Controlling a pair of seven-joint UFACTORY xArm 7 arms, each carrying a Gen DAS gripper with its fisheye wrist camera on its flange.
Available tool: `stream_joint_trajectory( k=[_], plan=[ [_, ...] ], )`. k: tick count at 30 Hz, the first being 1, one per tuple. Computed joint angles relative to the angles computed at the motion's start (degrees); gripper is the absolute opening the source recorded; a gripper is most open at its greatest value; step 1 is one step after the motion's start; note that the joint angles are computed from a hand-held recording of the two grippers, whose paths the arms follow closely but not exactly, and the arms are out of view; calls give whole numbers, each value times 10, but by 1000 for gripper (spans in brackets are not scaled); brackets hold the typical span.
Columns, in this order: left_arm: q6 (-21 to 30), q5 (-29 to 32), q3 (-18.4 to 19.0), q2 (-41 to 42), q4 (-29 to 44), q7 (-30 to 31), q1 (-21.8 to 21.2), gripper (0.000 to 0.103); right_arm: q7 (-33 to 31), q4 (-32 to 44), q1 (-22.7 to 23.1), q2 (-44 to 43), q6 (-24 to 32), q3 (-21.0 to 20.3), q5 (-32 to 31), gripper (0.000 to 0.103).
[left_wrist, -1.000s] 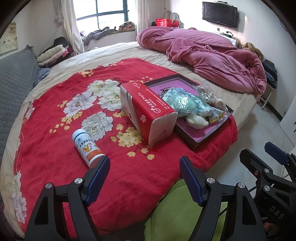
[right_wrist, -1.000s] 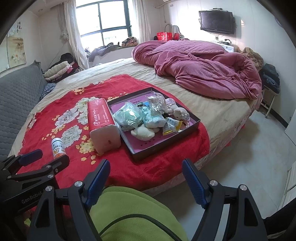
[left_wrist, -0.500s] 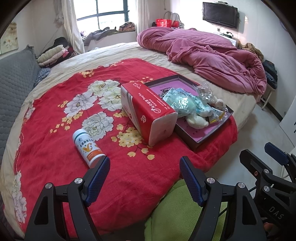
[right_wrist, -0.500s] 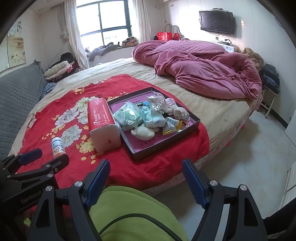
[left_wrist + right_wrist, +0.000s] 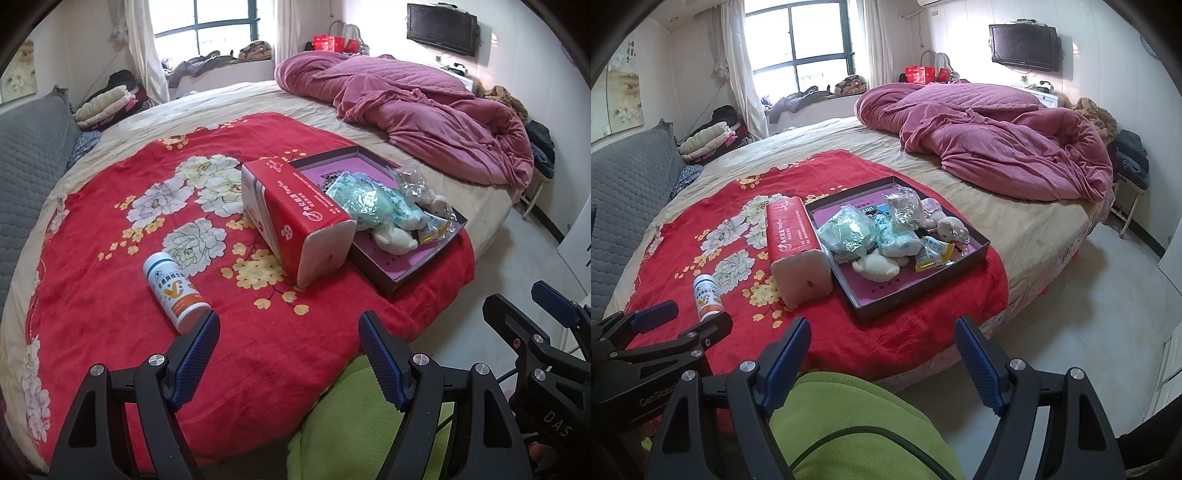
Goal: Organize soft objects
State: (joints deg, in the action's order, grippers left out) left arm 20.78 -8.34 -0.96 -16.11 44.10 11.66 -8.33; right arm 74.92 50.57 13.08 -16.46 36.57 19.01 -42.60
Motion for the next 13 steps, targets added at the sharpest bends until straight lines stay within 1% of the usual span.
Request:
stream_joint_trajectory(
  k=[6,10,13],
  plan=[
    [-2,1,-1,-1,-1,2,-2,79,-3,3,2,2,3,-1,1,79],
    [-7,23,-11,2,-2,-15,7,79,-3,8,4,7,10,0,0,79],
    [-4,21,-8,5,0,-13,3,79,1,8,4,9,10,-1,-2,79]
  ],
)
